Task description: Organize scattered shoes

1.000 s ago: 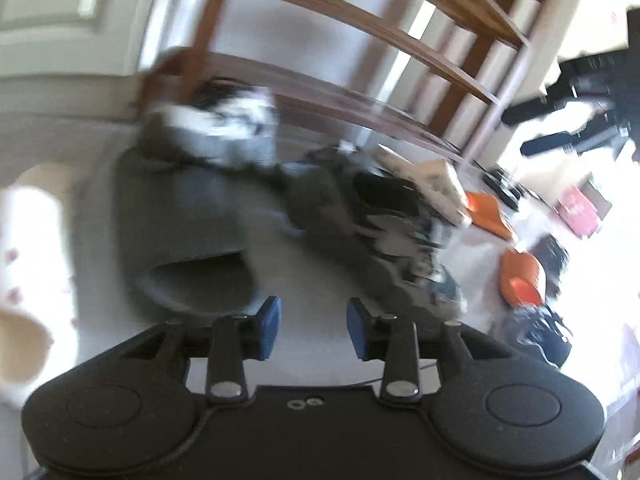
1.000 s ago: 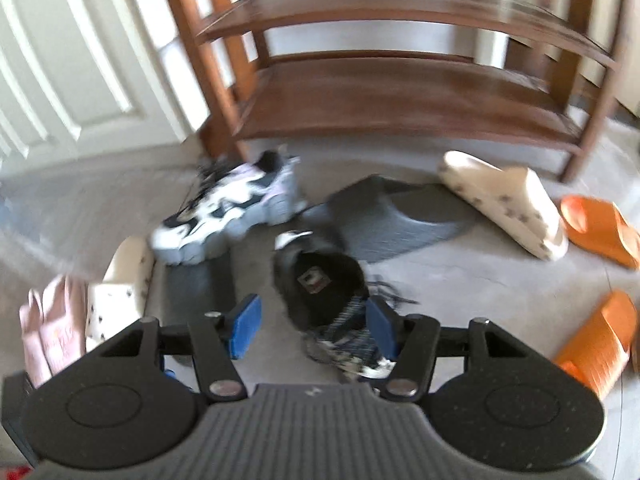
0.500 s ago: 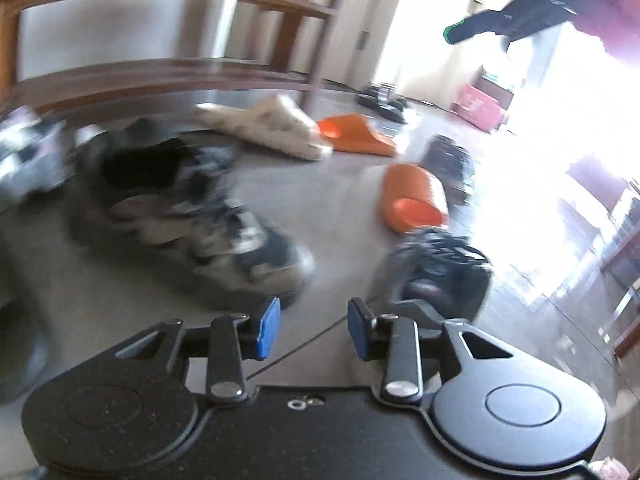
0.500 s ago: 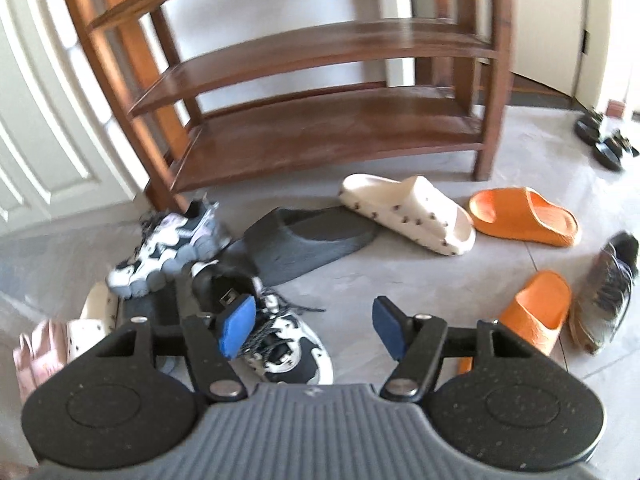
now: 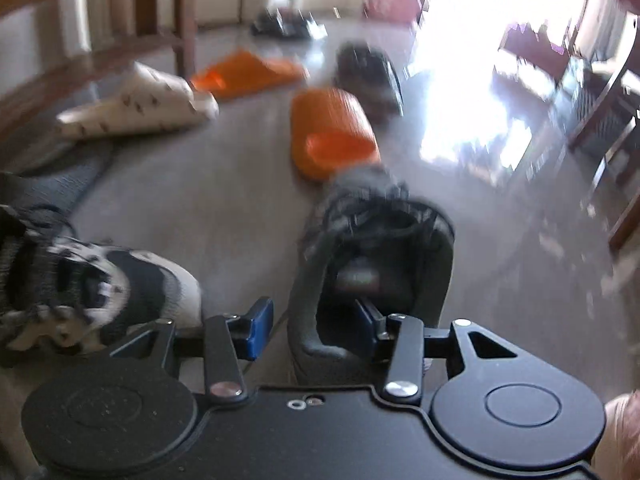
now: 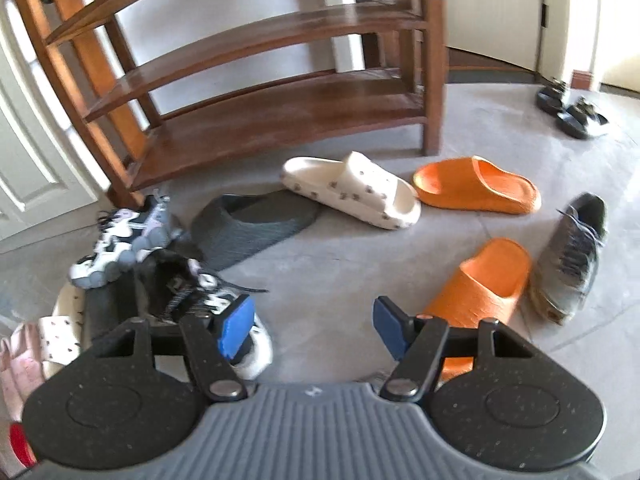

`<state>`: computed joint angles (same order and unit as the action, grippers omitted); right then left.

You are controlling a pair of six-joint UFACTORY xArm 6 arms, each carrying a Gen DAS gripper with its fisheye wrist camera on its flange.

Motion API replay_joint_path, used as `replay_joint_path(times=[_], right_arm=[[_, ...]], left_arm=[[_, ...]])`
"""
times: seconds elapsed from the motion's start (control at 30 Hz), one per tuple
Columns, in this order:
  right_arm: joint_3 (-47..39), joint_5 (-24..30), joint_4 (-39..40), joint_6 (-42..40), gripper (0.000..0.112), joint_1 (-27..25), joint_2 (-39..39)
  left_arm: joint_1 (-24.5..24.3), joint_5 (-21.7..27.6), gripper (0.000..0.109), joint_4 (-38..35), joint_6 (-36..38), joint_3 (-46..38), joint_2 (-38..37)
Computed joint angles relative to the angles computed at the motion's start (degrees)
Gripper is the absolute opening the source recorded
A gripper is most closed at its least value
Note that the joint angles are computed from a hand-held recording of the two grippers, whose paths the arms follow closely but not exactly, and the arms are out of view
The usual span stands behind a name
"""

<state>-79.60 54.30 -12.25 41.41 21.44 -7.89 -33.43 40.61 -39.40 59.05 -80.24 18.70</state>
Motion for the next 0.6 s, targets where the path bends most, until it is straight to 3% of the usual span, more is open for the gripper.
replay_joint_path(times=[0.1, 0.13, 0.17, 0.27, 0.43, 0.6], right_arm=[[4.3, -0.3, 1.4, 2.0, 0.069, -1.4, -2.9], [5.9, -0.3, 2.0, 2.6, 0.069, -1.7, -4.0], [7.2, -0.5, 2.4, 3.0, 0.069, -1.9, -4.9], [8.9, -1.0, 2.2, 3.5, 0.069, -2.1, -6.1], [9.8, -2.0, 1.3, 4.2, 0.069, -2.3, -6.8], [10.6, -1.7, 1.1, 4.3, 0.069, -2.7, -7.5]], left_arm=[[0.3, 5.5, 0.043, 3.9, -2.7, -6.3, 4.5], [0.3, 6.9, 0.036, 4.3, -3.0, -7.7, 5.5], [0.1, 6.6, 0.026, 4.6, -2.7, -7.8, 5.8], [-0.5, 5.4, 0.021, 5.0, -0.7, -7.5, 6.0], [-2.6, -3.3, 0.019, -2.6, 19.1, 2.1, -0.2], [-3.2, 0.4, 0.018, -4.6, 29.8, -0.1, 1.0]])
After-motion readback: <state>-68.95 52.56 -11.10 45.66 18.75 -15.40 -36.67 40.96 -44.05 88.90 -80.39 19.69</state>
